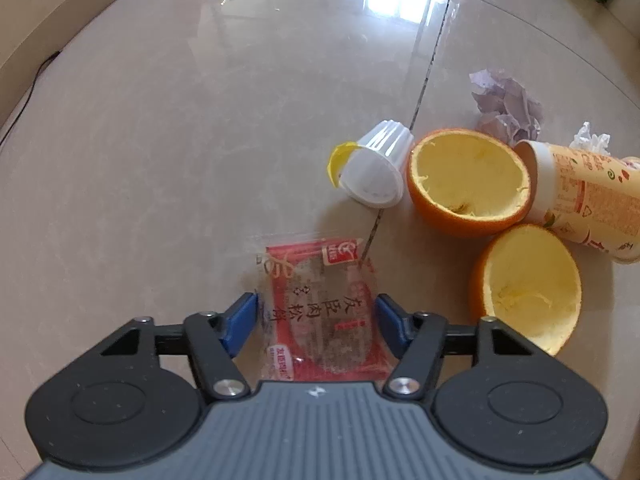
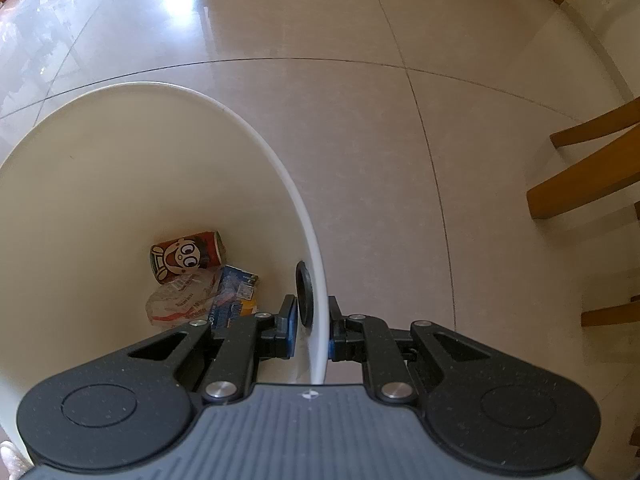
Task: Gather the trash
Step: 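Move the left gripper to the red-and-clear snack packet and grasp it, then carry the snack packet over the bin and open the left gripper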
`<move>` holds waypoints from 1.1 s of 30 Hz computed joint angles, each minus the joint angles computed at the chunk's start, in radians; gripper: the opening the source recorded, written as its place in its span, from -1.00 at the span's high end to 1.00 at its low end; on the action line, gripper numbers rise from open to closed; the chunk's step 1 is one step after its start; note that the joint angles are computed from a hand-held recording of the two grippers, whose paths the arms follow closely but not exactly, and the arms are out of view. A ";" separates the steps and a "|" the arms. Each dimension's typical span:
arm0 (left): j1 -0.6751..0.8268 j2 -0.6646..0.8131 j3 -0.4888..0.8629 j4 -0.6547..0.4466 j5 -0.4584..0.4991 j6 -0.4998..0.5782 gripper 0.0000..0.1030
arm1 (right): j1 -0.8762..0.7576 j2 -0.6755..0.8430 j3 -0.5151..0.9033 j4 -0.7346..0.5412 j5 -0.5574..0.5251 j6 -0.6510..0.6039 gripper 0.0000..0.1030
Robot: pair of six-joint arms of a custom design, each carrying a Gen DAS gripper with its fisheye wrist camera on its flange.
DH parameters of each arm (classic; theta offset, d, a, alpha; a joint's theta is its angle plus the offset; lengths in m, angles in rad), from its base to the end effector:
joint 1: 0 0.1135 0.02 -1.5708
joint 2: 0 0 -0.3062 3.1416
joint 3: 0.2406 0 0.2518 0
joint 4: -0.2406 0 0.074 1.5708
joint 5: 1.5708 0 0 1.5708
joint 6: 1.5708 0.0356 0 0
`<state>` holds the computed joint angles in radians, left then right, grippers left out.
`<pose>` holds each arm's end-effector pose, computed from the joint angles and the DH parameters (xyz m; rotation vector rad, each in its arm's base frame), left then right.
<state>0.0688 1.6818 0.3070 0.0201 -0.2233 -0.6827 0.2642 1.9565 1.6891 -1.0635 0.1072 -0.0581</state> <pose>0.1827 0.0205 0.0834 -1.0824 2.6490 0.2120 0.3996 0.1041 0.2842 -0.4452 2.8554 -0.1184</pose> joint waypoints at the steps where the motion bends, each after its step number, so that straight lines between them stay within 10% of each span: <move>1: -0.001 -0.001 0.002 -0.006 -0.004 -0.002 -0.14 | 0.003 0.000 -0.002 0.002 0.005 0.003 0.68; 13: 0.014 -0.115 0.070 -0.190 0.005 0.032 -0.06 | 0.009 0.000 -0.010 0.007 0.010 0.009 0.68; 33: -0.281 -0.415 0.658 -0.999 0.079 0.138 -0.06 | -0.012 0.004 0.014 -0.017 -0.006 -0.010 0.70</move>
